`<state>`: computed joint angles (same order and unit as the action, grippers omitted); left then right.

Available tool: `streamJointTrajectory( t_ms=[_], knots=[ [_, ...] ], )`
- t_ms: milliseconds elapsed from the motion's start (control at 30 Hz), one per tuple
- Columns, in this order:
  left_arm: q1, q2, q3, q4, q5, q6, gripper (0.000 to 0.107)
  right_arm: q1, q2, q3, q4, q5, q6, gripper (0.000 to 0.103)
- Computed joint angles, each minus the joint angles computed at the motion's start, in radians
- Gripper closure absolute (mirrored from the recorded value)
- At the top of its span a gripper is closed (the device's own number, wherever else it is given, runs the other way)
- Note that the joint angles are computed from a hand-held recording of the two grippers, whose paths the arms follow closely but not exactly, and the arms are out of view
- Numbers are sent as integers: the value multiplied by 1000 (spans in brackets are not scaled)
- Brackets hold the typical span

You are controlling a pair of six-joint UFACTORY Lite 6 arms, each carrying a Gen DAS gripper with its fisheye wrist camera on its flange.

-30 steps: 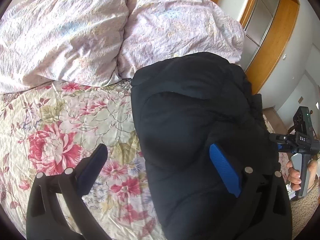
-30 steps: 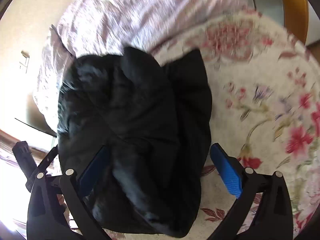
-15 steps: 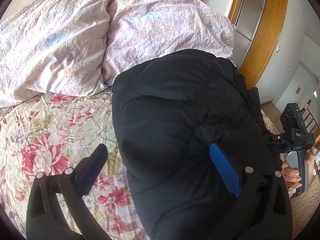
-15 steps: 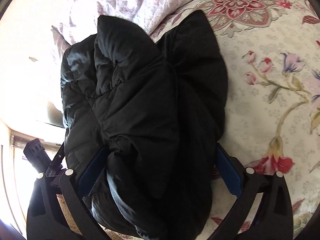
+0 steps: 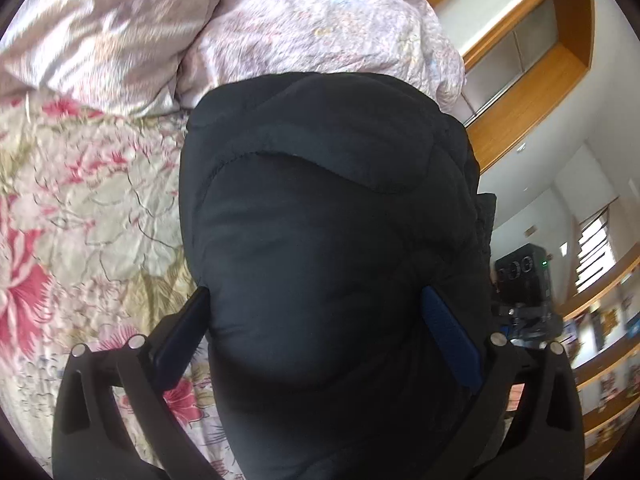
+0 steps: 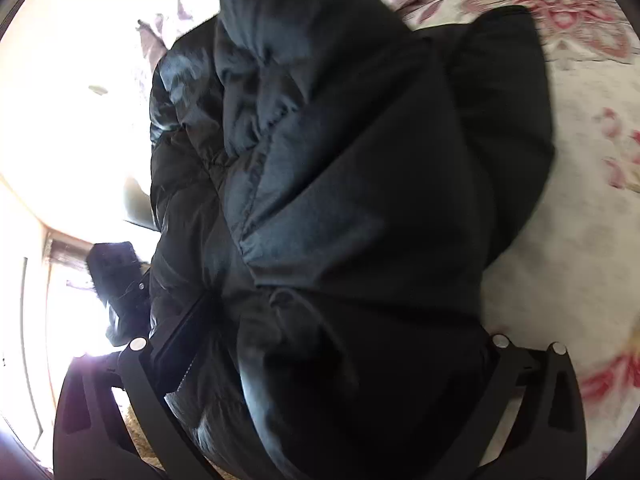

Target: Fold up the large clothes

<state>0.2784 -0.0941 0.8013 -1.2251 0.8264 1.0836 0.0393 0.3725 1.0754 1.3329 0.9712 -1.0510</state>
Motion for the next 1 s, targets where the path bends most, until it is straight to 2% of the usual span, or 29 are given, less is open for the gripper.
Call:
streamJointTrajectory(
  t_ms=[67,133,200,233,300,400,533,700,800,833,867,900,1000],
  knots=[
    [38,50,7,-40,64,38,6,16,17,15,16,12,-5,1],
    [60,55,-12,-80,89,84,6,36,24,9,61,24,-34,1],
    [94,21,-54,-119,120,134,21,61,34,-7,130,51,-78,3],
    [123,8,-64,-125,146,146,25,68,42,-10,152,61,-91,5],
    [195,-8,-63,-105,194,153,36,94,53,-9,193,82,-103,18],
    [305,-53,-53,-49,233,159,39,168,59,39,218,66,-92,38],
    [468,-92,-23,10,267,164,39,317,129,244,205,-44,-19,44],
    [635,-72,27,43,288,196,39,453,314,582,115,-171,154,45],
    [659,-39,33,36,220,257,38,506,364,652,69,-247,214,44],
    [634,-23,29,37,163,274,37,523,391,675,39,-283,259,40],
    [624,-6,25,32,120,299,31,534,403,674,27,-321,292,29],
    [609,-15,6,17,77,320,26,541,399,645,44,-362,307,23],
    [574,-107,-52,12,-25,354,19,561,295,515,44,-476,332,13]
  ],
)
